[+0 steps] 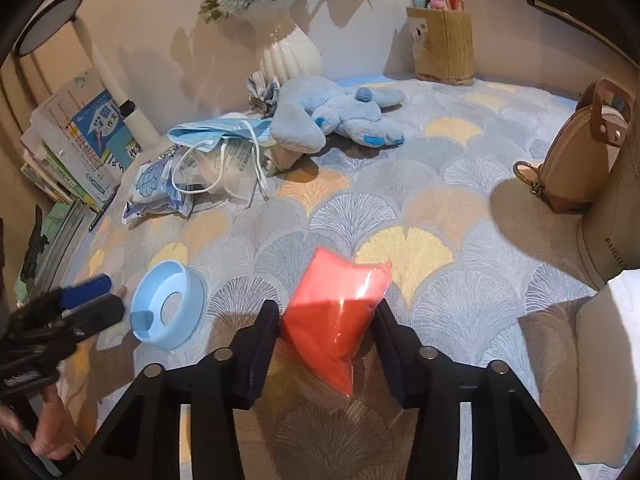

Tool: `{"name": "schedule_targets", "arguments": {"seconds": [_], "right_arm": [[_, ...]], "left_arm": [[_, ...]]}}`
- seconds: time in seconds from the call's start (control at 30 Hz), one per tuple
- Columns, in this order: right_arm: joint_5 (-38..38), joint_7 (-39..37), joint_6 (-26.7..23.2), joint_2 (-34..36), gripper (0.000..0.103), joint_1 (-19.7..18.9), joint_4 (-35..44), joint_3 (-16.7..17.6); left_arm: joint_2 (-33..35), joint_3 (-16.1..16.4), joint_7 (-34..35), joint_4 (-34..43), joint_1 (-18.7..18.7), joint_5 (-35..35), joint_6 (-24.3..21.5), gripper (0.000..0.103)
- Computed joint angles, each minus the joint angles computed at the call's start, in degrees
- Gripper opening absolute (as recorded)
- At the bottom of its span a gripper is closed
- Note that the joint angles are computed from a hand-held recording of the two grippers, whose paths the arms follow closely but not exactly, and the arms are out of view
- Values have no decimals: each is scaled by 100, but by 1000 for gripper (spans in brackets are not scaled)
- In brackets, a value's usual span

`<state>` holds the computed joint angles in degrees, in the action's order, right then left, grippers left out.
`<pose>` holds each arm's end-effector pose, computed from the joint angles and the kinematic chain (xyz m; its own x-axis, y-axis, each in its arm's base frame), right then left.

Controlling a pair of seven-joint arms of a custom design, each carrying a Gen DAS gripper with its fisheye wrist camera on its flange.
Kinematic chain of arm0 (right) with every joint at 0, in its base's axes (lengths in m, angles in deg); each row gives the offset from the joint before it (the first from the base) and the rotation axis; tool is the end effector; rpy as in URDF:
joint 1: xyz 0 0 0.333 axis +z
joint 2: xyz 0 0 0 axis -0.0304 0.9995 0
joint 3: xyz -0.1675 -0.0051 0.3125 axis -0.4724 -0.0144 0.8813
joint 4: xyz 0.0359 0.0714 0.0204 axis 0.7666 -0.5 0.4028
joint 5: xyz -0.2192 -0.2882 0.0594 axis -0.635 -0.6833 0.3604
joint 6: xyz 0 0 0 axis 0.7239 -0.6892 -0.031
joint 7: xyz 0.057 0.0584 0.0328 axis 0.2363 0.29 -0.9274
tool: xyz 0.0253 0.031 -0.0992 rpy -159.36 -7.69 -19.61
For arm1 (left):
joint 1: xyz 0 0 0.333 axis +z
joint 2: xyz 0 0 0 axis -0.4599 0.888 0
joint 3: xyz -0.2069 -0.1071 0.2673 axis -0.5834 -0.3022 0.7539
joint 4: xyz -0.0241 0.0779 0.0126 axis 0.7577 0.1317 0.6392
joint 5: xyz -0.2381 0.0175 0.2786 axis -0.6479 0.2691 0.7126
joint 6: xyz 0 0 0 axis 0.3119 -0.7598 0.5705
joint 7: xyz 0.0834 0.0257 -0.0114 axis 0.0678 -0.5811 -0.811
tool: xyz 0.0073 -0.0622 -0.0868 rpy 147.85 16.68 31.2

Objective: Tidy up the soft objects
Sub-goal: 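Grasp the coral-pink clay bag with right gripper while left gripper grasps the light-blue ring, then carry pink bag and blue ring to the glass bowl and open both grippers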

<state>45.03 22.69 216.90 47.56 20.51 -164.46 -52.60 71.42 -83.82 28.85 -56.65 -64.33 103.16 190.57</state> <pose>0.5831 0.2805 0.4246 0.3036 -0.9261 -0.2240 -0.8082 -0.1258 -0.5753 0.5221 -0.5059 0.4382 -0.0312 -0.9731 0.2283 -0.7866 -0.1170 -0.6063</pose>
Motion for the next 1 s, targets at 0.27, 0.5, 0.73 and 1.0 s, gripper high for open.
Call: {"name": "schedule_targets", "arguments": {"seconds": [0.27, 0.5, 0.73, 1.0], "right_arm": [[425, -436, 209, -43, 59, -167, -134, 260], [381, -282, 263, -42, 60, 19, -153, 55], [-1934, 1680, 7, 68, 47, 1710, -31, -1867], [-2920, 2403, 447, -131, 30, 1700, -363, -1878]], "left_arm": [[927, -113, 1359, 1379, -163, -732, -1008, 80], [986, 208, 1053, 1428, -411, -432, -955, 73], [842, 248, 694, 1168, -401, -151, -699, 64], [769, 270, 414, 1107, -419, -35, -634, 64]]}}
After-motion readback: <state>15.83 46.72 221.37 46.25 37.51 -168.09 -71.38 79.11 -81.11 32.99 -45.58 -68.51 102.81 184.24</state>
